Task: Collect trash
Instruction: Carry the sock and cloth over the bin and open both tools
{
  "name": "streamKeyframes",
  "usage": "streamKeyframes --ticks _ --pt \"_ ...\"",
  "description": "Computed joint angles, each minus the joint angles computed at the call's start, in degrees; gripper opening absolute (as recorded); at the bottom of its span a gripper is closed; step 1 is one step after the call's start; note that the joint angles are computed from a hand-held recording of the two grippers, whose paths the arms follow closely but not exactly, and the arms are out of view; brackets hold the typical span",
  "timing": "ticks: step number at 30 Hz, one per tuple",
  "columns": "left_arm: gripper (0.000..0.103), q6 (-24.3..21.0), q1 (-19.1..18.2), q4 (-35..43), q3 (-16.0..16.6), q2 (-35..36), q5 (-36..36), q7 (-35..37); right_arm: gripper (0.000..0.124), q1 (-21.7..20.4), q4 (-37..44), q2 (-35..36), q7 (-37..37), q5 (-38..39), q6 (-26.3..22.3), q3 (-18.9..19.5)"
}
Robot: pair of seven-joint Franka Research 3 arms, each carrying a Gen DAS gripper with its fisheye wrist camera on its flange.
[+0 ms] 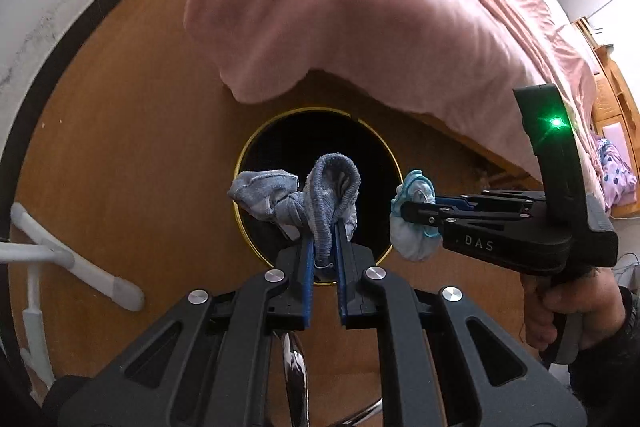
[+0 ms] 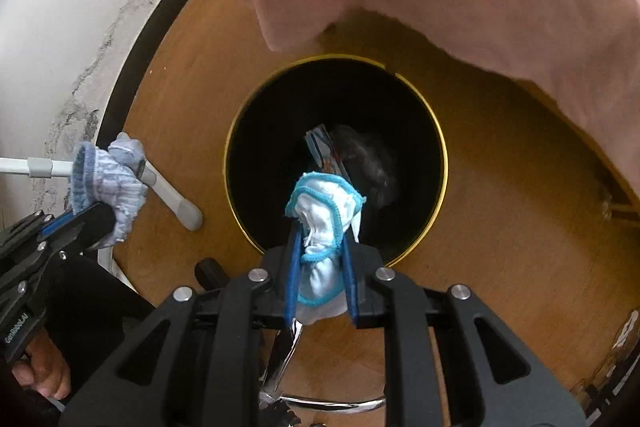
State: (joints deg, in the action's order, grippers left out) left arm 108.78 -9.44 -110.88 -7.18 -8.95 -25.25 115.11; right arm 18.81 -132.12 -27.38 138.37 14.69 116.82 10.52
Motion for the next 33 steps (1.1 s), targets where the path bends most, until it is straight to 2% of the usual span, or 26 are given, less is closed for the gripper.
streamKeyframes --ticks 7,8,10,11,21,23,25,27,31,33 --pt "0.008 0.34 -0.32 -0.40 -0.63 1.48 0.44 -0.47 0.022 -0.46 -0.53 1.26 -0.63 0.47 2.33 -0.74" --pt "0.008 0.07 -0.21 -1.02 -0.52 0.74 0.36 -0.27 0.026 -0.66 -0.81 1.03 -0.42 0.42 3.11 -0.76" --pt "0.008 -0.29 -0.22 -0.99 -0.51 0.62 0.61 -0.22 0.057 -1.12 -1.34 0.22 0.17 -0.15 3.64 -0.65" --pt "0.008 -0.58 -0.23 -0.59 -0.52 0.85 0.68 -0.38 0.060 -1.51 -1.36 -0.03 0.82 -0.91 3.86 -0.37" --pt "0.010 -2.43 -0.72 1.15 -1.04 1.38 -0.33 -0.20 0.063 -3.91 -2.22 -4.54 4.24 -2.56 3.86 -0.72" --pt "0.022 -2.85 -0.88 1.62 -1.18 1.26 -0.25 -0.24 0.066 -4.47 -1.97 -5.77 4.93 -3.10 3.28 -0.52" --pt "0.055 -2.69 -1.00 1.59 -1.07 0.49 -0.77 0.19 0.066 -5.16 -1.00 -6.66 5.35 -4.50 2.30 -0.03" --pt "0.062 -1.95 -1.21 1.34 -0.83 -0.79 -1.49 1.30 0.067 -5.66 0.14 -7.39 5.52 -5.51 1.48 0.24" --pt "0.063 -2.71 -1.50 2.47 -0.18 -3.10 -0.81 2.14 0.070 -6.42 4.11 -7.64 5.70 -7.64 -1.04 1.12" --pt "0.069 -3.07 -1.32 3.30 0.48 -5.14 0.08 2.54 0.073 -6.57 7.48 -6.52 5.24 -9.02 -2.99 1.73"
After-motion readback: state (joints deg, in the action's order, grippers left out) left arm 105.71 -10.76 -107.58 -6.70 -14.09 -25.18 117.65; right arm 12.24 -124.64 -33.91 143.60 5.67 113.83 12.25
